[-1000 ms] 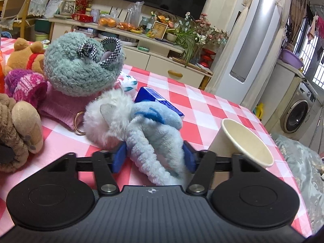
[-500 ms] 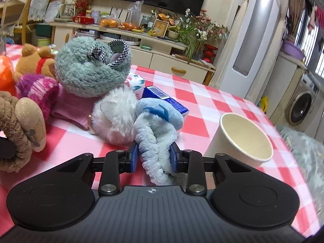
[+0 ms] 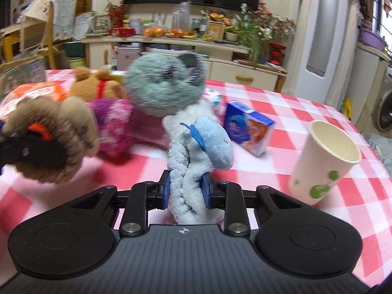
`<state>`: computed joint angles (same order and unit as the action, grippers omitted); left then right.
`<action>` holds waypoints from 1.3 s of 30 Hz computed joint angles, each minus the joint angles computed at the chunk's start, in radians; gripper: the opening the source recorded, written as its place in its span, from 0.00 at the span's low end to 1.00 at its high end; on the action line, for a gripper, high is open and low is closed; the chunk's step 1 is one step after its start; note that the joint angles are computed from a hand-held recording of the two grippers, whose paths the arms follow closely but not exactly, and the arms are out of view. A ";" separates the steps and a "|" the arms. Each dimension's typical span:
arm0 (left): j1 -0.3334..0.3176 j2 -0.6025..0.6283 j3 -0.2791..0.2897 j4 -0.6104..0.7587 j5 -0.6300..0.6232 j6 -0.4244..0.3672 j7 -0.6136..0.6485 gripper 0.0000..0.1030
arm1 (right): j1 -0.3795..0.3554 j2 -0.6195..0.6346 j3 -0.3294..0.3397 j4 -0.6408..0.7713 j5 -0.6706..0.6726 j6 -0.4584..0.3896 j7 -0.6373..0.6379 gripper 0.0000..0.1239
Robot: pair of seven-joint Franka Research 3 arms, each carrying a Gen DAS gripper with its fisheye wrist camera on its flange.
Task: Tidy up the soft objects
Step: 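Lift the brown hat and blue headband off the table, then lower the brown hat and blue headband into the cardboard box and release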
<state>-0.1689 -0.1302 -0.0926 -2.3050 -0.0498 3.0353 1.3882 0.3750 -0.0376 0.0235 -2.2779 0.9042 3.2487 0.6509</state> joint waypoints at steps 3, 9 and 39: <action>0.005 -0.016 0.002 -0.015 0.001 0.011 -0.012 0.41 | 0.047 0.000 -0.010 0.022 0.170 -0.006 -0.165 0.25; -0.005 -0.051 0.026 -0.049 -0.004 0.038 -0.031 0.41 | 0.035 -0.019 0.019 0.047 0.329 -0.073 -0.260 0.22; -0.068 -0.216 0.226 -0.182 0.040 0.209 -0.130 0.41 | 0.164 -0.118 0.015 0.078 0.358 -0.128 -0.146 0.22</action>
